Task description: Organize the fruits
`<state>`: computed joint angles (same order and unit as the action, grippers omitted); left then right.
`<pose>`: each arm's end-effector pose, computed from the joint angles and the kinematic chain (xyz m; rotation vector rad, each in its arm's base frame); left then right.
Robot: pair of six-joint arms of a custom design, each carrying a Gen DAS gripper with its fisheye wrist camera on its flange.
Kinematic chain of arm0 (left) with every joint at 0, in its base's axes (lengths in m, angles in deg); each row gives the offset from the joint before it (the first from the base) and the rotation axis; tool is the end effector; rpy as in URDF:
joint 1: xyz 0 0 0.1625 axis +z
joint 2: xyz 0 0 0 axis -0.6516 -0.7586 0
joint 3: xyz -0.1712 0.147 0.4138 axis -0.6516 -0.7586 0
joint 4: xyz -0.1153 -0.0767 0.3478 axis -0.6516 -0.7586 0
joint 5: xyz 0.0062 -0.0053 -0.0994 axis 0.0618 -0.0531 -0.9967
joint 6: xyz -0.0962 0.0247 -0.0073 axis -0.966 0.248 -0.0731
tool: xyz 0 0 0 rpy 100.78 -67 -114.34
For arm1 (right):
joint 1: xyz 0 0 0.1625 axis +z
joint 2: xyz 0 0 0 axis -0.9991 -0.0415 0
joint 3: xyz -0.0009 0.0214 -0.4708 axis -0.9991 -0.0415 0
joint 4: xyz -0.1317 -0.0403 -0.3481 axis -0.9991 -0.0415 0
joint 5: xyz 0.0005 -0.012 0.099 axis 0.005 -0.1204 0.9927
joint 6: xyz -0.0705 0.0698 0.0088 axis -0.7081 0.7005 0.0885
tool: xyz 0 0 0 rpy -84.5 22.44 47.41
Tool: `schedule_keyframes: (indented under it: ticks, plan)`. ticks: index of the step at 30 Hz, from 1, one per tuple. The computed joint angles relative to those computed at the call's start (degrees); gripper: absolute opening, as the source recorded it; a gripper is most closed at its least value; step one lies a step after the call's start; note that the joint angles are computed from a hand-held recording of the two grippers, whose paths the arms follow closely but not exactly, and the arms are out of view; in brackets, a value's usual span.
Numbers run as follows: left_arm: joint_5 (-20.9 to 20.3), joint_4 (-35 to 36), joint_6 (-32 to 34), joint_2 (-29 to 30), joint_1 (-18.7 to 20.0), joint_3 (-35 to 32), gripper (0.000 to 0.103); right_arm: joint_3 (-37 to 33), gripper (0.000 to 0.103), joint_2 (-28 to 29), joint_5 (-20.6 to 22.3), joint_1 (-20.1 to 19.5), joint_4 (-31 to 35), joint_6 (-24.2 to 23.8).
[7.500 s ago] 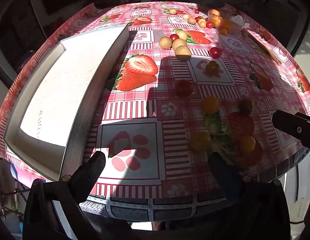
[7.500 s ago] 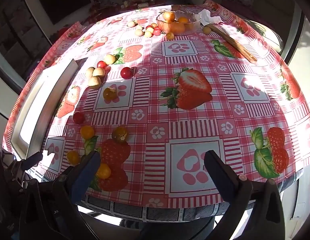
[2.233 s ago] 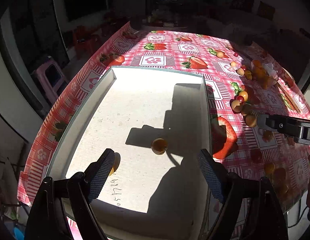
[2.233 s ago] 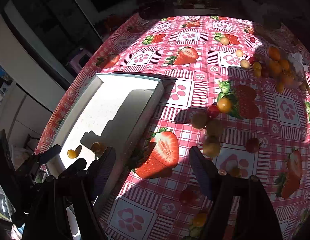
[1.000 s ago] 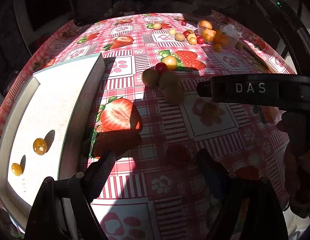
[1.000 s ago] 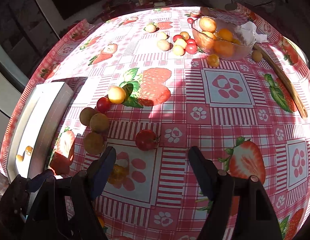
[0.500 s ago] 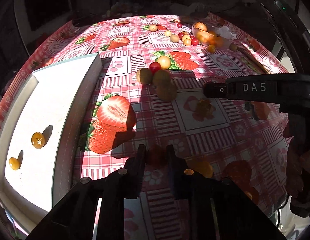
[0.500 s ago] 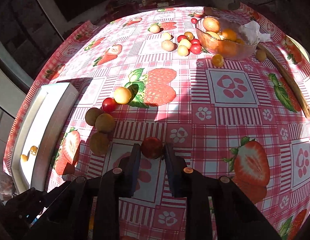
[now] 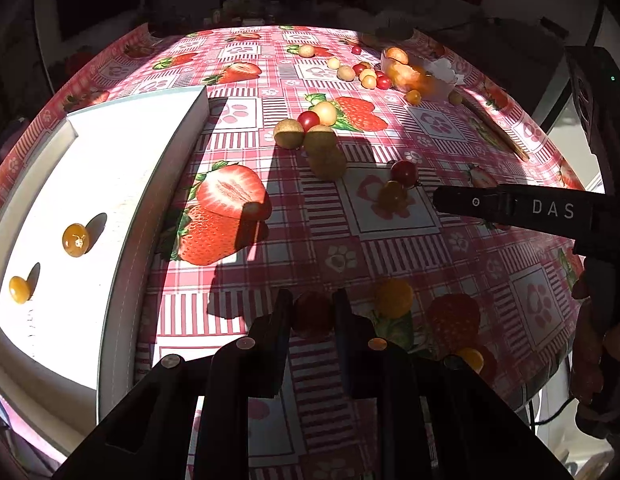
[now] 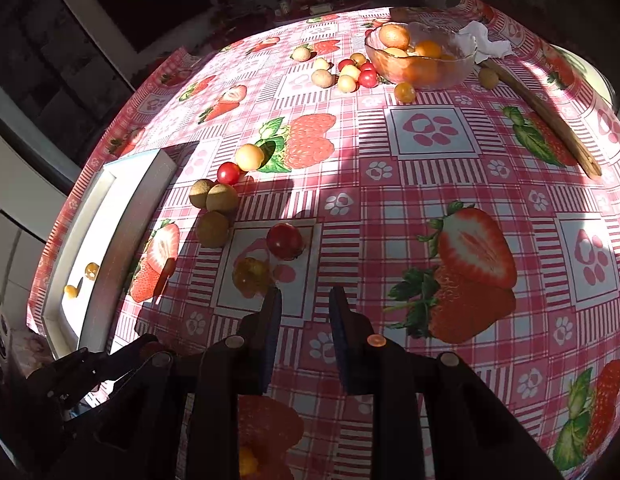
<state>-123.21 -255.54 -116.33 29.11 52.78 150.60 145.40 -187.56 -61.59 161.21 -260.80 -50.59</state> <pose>-0.3812 -0.2701 -0.0471 0.7141 2.4866 -0.4530 0.0230 -0.2795 0.3366 0.0009 -2.5173 0.7154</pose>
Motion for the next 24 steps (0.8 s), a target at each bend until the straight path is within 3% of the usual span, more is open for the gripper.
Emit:
schedule_keyframes:
  ticks: [1,3,5,9,11,14,19,24]
  plan:
    - [0.07,-0.09,-0.18,0.00,0.02,0.08,0.022,-0.37,0.029,0.20,0.33,-0.11,0.39,0.24]
    - [0.13,-0.31,-0.46,-0.03,-0.13,0.35,0.022,-0.75,0.048,2.35,-0.96,1.03,-2.19,0.31]
    - [0.15,-0.20,-0.49,0.01,-0.17,0.27,0.022,-1.13,0.060,5.15,-2.65,2.70,-5.23,-0.06]
    - [-0.07,-0.17,-0.71,0.00,-0.10,0.19,0.022,-2.54,0.060,10.33,-5.59,5.34,-7.78,0.24]
    - [-0.16,-0.29,-0.84,-0.06,-0.04,0.24,0.022,-3.43,0.057,10.56,-3.35,4.36,-5.47,1.52]
    - [-0.25,-0.60,-1.03,-0.25,0.01,0.51,0.022,-4.06,0.038,9.90,-0.74,3.64,-2.78,2.38]
    - [-0.23,-1.22,-1.25,-0.52,0.01,1.05,0.022,-2.94,0.025,6.71,2.17,1.67,-1.60,2.75]
    - [-0.06,-1.57,-1.29,-0.68,0.00,1.39,0.022,-2.16,0.023,1.98,4.33,-1.91,1.80,1.86]
